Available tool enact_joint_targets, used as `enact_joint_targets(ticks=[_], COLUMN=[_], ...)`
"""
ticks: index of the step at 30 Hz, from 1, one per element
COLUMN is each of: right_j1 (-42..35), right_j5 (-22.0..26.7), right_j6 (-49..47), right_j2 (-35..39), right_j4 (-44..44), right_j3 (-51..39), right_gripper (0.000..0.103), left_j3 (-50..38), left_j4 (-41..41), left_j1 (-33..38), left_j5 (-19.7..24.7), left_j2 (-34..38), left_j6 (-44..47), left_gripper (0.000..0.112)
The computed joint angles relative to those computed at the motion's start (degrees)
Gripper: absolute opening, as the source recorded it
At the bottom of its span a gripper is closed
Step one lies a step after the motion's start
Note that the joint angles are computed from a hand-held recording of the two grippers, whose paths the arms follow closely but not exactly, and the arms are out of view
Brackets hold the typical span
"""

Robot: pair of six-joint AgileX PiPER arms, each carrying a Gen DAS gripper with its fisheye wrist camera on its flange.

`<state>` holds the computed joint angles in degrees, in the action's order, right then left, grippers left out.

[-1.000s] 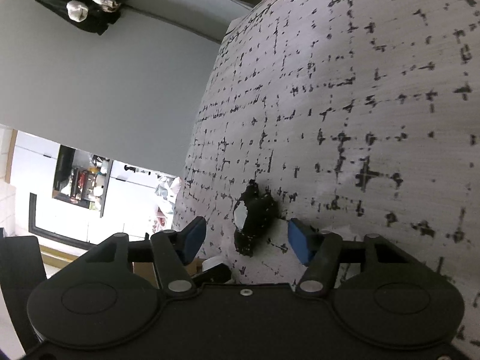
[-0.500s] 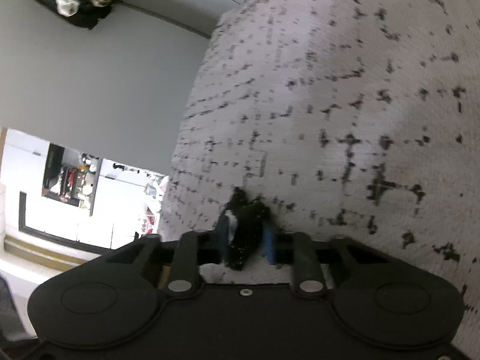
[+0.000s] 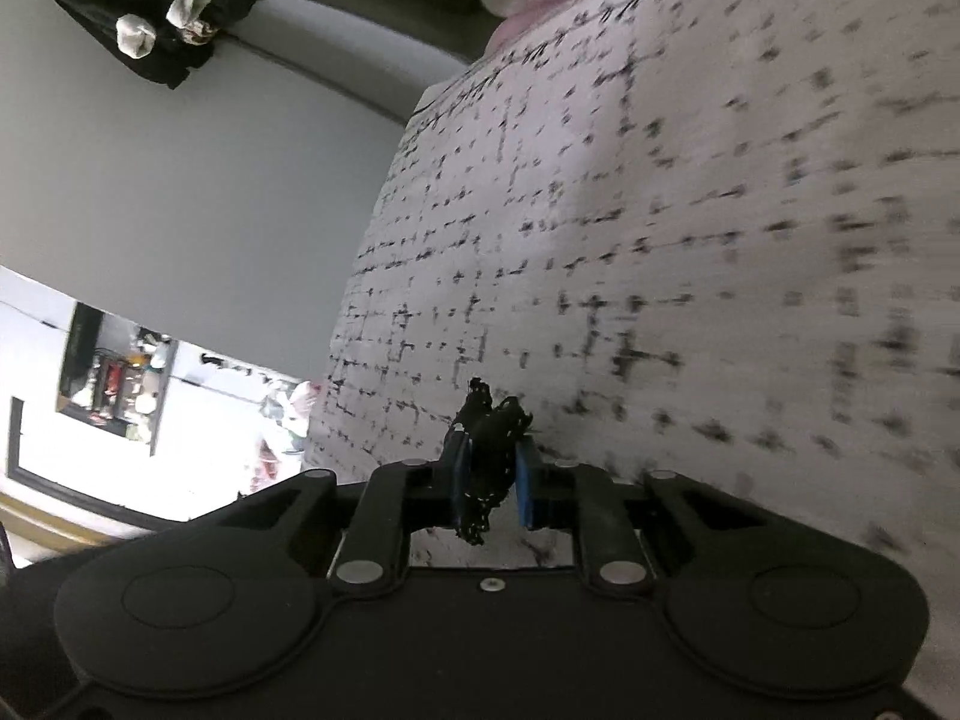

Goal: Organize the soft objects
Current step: 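Lift the white pad and black item with both tools and carry them over the box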

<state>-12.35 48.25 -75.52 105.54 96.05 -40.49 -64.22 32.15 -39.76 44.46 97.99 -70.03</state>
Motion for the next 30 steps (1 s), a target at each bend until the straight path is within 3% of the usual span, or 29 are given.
enact_joint_targets(ticks=[10,18,30], right_j1=[-3.42,0.9,11.91], right_j5=[-5.33,-11.69,-21.61], right_j6=[7.64,18.83,47.14], right_j2=[-20.78,-35.47,-50.94], right_j4=[-7.17,-14.16,-36.21], right_j3=[9.63,12.4,12.17], right_gripper=[0.016,0.016,0.016], left_j3=[6.4,10.98,15.02], left_j4=[-4.03,-4.48,-7.27], left_j1=[-0.76,-2.38,-2.67], left_j5=[-4.76,-4.1,-3.14], left_j2=[-11.16,-21.44,-32.07], left_j6=[3.8,4.81,8.92], left_gripper=[0.027,0.027,0.027])
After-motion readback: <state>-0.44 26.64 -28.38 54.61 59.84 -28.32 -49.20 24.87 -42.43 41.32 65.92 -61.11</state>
